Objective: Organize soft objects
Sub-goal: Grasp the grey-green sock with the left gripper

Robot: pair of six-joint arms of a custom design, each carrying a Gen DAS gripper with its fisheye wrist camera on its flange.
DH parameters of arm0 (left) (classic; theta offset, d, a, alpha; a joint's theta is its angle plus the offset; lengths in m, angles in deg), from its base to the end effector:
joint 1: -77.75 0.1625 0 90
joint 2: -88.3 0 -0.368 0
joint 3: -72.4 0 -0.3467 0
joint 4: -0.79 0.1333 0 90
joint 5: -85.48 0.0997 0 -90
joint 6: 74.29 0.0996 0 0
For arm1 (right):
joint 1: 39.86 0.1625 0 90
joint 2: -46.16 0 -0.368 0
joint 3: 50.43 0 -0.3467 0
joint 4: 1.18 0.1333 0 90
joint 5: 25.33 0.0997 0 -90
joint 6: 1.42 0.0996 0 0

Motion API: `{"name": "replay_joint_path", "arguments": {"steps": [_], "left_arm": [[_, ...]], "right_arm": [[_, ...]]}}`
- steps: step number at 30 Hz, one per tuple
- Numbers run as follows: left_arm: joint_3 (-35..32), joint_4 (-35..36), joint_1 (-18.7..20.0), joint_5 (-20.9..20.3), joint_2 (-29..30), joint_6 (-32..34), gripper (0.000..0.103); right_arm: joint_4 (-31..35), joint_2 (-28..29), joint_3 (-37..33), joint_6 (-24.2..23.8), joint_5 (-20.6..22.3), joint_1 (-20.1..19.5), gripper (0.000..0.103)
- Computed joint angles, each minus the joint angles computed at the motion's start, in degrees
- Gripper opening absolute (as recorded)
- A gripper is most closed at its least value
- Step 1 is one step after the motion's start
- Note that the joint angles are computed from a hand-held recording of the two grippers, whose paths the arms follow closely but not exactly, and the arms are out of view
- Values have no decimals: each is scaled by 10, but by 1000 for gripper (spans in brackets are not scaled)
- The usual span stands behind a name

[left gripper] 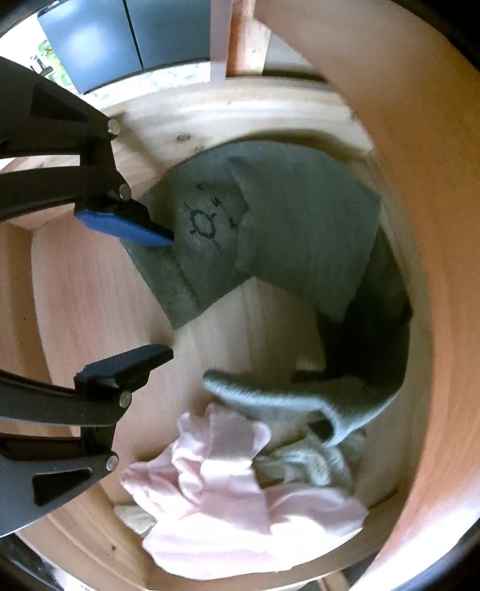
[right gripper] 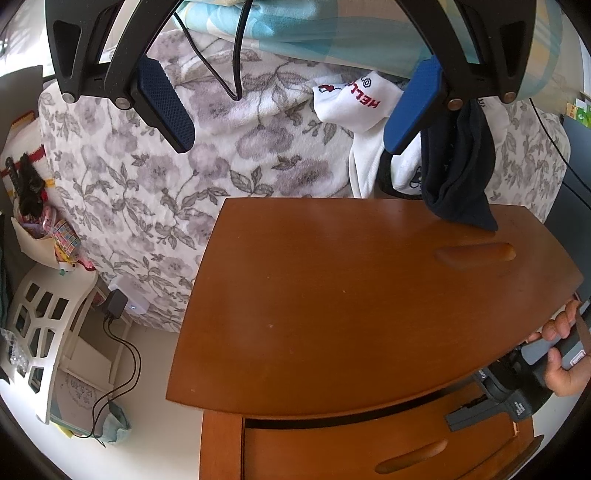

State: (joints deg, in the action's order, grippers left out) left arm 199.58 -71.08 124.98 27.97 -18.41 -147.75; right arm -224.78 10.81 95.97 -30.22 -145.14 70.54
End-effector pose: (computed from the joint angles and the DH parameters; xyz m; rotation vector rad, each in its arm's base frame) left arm -0.0289 -0.3063 0.2659 -0.3795 2.2631 -0.1425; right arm 0.1834 -0.2528 0.0103 0.9421 -2.3841 0.4591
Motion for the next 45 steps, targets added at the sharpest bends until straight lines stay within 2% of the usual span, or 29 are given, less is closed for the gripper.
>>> {"name": "replay_joint_path", "arguments": {"steps": [7,13,15,20,22,25,28,33,36,37,40,42,43,45], "left_arm": [[6,-41,-6,-20,-27,14,56],[33,-117,-13,-74,-49,75,56],[32,-120,-24,-76,-44,76,56],[7,-56,-80,-48,-40,25,56],[-21,-5,-94,-22,-44,-2,57],[-51,87,-107,19,-50,-77,57],[-58,109,-96,26,-52,-98,57],[-46,113,-57,34,-35,-70,57],[-54,93,-23,51,-1,-58,57],[-56,69,9,69,6,-30,57],[-64,30,40,83,34,-2,57],[-65,16,51,88,41,13,57],[-66,18,39,81,50,-1,57],[-64,5,41,85,60,0,48]], "right_arm": [[-4,1,1,-3,-1,0,103],[-1,0,1,0,-2,1,103],[-1,0,2,0,-2,1,103],[5,-1,1,4,-2,1,103],[10,-2,0,5,-3,2,103],[14,-2,-2,5,-5,4,103],[15,-2,-3,4,-7,4,103],[15,-2,-4,5,-7,4,103],[16,-2,-3,5,-7,4,103],[17,-3,-3,5,-6,4,103],[18,-4,-3,5,-6,3,103],[20,-5,-2,5,-5,1,103],[20,-5,-2,5,-4,0,103],[21,-5,-2,4,-4,-1,103]]}}
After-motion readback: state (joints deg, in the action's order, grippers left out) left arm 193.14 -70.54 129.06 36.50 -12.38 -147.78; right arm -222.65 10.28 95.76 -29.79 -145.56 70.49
